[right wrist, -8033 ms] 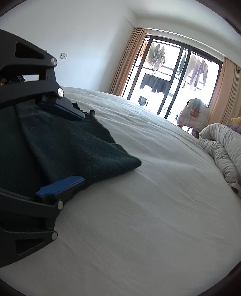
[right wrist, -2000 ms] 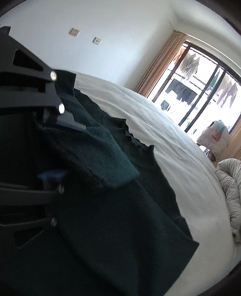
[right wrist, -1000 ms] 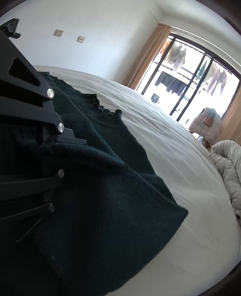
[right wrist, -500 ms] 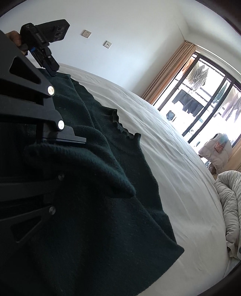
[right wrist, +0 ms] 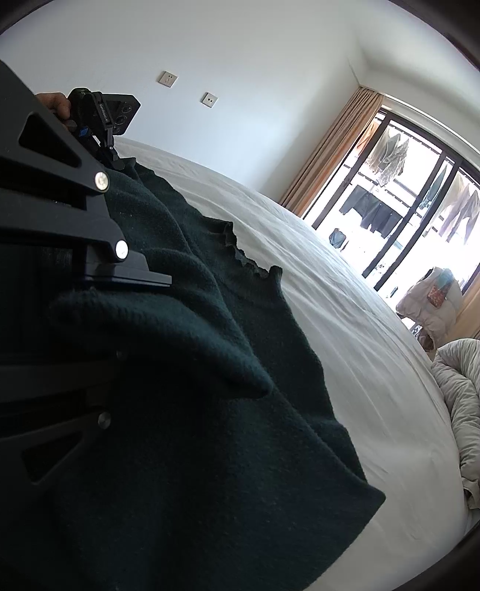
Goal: Fold small clothes
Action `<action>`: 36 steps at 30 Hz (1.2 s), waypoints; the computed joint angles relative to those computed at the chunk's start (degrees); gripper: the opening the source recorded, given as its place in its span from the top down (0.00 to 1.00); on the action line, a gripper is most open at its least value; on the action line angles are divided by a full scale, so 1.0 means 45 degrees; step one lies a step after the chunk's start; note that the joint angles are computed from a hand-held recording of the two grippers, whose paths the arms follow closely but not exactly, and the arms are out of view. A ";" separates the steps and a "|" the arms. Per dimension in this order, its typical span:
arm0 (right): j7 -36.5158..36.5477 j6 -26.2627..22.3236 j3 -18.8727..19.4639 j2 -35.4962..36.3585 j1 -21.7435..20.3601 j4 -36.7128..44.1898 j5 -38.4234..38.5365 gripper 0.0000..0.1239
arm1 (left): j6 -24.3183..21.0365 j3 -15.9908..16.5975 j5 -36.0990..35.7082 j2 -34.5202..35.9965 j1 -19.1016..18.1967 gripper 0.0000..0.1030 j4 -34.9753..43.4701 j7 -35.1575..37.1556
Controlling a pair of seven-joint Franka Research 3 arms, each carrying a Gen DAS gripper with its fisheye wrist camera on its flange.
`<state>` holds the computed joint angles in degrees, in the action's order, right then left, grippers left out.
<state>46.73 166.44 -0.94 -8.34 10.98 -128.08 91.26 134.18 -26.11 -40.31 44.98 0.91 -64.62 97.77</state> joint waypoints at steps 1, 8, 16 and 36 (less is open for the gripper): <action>0.0034 0.0027 0.0012 0.0059 0.0006 0.0052 0.0000 0.88 | -0.0079 0.0063 0.0179 -0.0189 -0.0014 0.96 -0.0215 0.0126; 0.0036 0.0004 0.0014 0.0059 -0.0019 0.0016 0.0057 0.90 | 0.0443 0.0253 0.0128 -0.2681 0.0344 0.96 -0.3565 0.1852; -0.0182 -0.0105 0.0002 0.0084 -0.0061 0.0023 0.0305 0.90 | 0.2340 0.2495 0.5159 -0.5742 -0.1902 0.96 -0.6248 -0.0899; 0.3363 0.0882 0.0053 -0.1288 -0.0108 -0.1507 -0.2204 0.90 | 0.1441 0.1216 0.4963 -0.3987 -0.1582 0.96 -0.4703 -0.0673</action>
<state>61.87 170.41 -0.70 -14.14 10.49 -134.86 81.35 140.66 -20.64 -17.98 27.04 -6.21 -85.78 94.74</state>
